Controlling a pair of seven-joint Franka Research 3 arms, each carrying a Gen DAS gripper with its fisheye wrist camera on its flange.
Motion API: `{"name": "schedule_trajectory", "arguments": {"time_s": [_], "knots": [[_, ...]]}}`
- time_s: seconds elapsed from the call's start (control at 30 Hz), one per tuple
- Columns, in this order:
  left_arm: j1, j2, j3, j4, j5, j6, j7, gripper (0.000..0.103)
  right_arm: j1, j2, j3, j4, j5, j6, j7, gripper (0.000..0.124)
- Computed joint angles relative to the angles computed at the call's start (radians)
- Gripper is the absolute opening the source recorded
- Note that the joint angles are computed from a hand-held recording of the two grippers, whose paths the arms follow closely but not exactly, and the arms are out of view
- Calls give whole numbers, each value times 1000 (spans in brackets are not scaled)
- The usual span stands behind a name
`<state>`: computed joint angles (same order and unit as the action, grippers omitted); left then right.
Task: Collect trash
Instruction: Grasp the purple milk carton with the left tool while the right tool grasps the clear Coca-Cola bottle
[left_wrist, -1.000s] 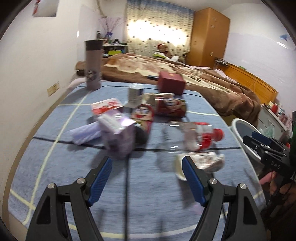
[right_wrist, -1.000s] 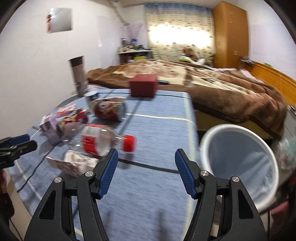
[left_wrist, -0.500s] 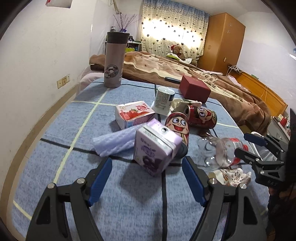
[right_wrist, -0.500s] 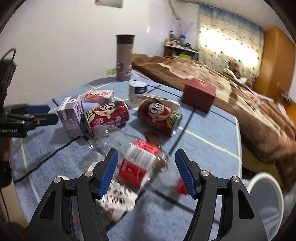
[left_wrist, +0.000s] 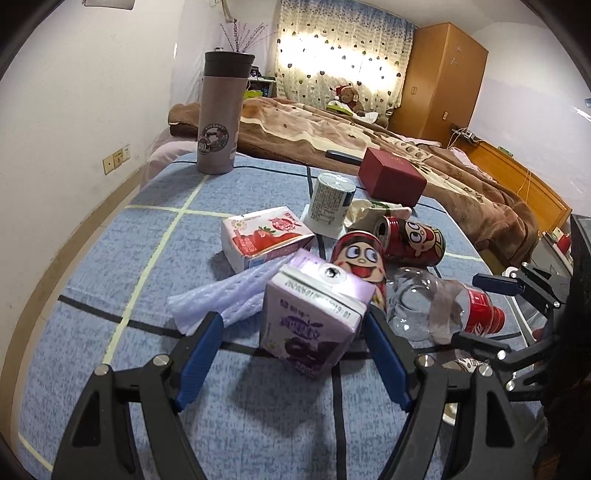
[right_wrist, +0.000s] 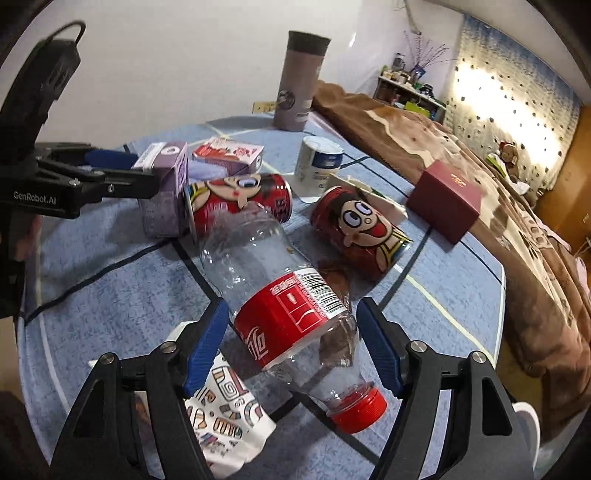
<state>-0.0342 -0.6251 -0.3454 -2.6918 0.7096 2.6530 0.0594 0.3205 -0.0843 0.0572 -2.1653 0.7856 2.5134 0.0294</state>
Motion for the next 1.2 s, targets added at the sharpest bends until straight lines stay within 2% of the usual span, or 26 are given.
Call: {"name": "schedule_trajectory", "arguments": {"time_s": [0.13,0.27,0.37,0.47,0.53,0.67,0.77,0.97,1.13,1.2], "knots": [[6,17,10,9,5,14,12,80,-3,22,3,41,-29,-54,58,74],[12,32,14,20,13,21,31,80,4,27,19,46,-78,-37,66,75],[7,49,36,18,-5,47,49,80,6,49,23,77,-123,-58,91,76],[17,59,31,21,-9,52,50,80,4,76,27,119,-162,-95,129,76],[14,66,33,26,-18,46,60,80,7,85,33,128,-191,-88,156,77],[18,69,30,25,-20,50,55,80,15,58,44,86,-321,-45,231,77],[17,73,36,18,-31,62,53,80,10,66,37,96,-410,-111,327,77],[23,73,37,10,-42,81,54,80,-18,71,13,104,-255,-191,330,73],[28,72,34,9,-49,82,49,80,-26,61,14,110,-181,-217,330,73],[31,71,35,6,-50,91,46,80,-19,64,21,118,-174,-197,325,73]]}}
